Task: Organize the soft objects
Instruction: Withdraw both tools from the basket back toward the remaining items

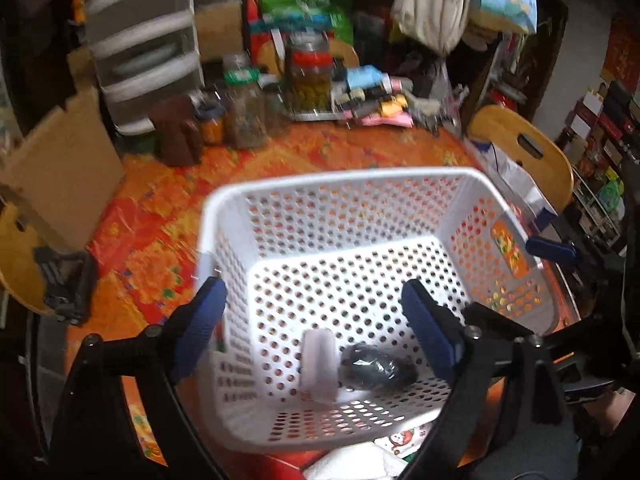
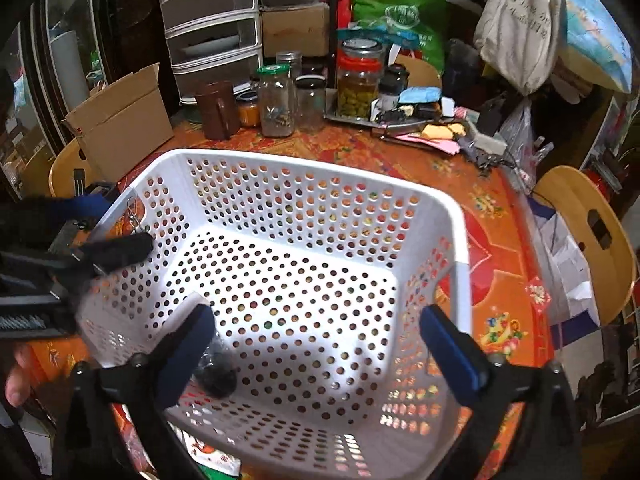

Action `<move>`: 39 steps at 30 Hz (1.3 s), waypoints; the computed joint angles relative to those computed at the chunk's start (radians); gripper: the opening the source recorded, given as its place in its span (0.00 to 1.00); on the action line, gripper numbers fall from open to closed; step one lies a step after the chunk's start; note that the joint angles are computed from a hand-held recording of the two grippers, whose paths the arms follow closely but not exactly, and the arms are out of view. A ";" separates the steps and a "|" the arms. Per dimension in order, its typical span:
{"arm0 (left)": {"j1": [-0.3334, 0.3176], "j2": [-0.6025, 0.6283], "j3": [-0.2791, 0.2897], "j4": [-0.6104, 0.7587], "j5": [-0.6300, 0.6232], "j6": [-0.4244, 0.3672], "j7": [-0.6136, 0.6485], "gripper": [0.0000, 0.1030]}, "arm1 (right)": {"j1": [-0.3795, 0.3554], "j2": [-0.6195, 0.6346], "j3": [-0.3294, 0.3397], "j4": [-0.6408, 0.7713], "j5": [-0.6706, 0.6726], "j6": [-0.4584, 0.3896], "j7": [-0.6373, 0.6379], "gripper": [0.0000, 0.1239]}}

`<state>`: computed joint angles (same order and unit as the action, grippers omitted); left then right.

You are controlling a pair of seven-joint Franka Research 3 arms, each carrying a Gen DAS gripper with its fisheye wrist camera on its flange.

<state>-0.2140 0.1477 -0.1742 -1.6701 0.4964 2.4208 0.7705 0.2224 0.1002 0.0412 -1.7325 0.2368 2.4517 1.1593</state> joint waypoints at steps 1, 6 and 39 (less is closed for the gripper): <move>-0.005 -0.018 0.002 -0.014 0.027 0.003 -0.016 0.92 | -0.001 -0.009 0.000 -0.011 0.005 0.008 -0.004 0.83; 0.001 -0.106 -0.007 -0.115 0.071 0.044 -0.060 0.93 | -0.005 -0.077 -0.002 -0.111 0.020 0.101 -0.039 0.83; 0.012 -0.620 -0.327 -0.875 0.346 0.247 -0.669 0.95 | 0.102 -0.685 -0.118 -0.914 0.535 0.296 -0.335 0.83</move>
<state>-0.2021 -0.4718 -0.5016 -2.5454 0.8427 2.6682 0.1016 0.3239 -0.5846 -0.0768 -2.6461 0.7722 2.7481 0.8240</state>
